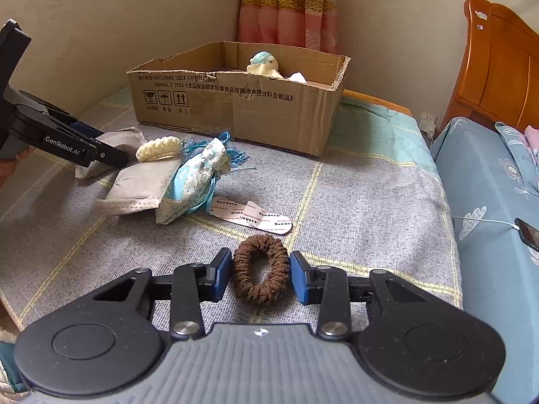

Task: Organize soft objects
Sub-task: 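Carry the grey sachet and brown hair tie into the box and release both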

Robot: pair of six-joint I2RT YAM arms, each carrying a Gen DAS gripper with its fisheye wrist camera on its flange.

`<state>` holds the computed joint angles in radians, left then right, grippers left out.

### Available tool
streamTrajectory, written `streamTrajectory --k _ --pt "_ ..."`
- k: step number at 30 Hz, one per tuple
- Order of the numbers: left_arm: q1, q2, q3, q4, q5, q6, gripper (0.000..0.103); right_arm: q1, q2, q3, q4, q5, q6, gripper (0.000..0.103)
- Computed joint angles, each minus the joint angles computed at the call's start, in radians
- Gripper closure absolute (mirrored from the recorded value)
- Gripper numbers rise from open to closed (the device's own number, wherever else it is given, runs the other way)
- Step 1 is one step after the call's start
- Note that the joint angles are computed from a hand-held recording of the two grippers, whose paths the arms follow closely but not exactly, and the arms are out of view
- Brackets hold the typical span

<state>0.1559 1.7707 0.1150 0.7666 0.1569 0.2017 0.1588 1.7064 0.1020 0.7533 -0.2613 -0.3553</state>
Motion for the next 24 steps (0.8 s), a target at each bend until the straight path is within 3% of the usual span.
streamTrajectory --k 4,9,19,24 --pt "-0.021 -0.046 -0.02 -0.017 -0.021 0.0 0.067 0.015 -0.013 0.004 -0.015 0.023 0.007 0.068" --pt "-0.02 -0.185 -0.039 -0.125 -0.024 0.0 0.069 -0.005 -0.069 0.005 -0.073 0.007 -0.004 0.069" --pt "-0.04 -0.671 -0.016 -0.556 -0.007 0.003 0.069 -0.049 -0.262 0.048 -0.308 -0.05 -0.07 0.069" --pt "-0.083 -0.666 0.075 -0.582 -0.036 0.006 0.069 -0.063 -0.319 0.094 -0.393 -0.09 -0.092 0.069"
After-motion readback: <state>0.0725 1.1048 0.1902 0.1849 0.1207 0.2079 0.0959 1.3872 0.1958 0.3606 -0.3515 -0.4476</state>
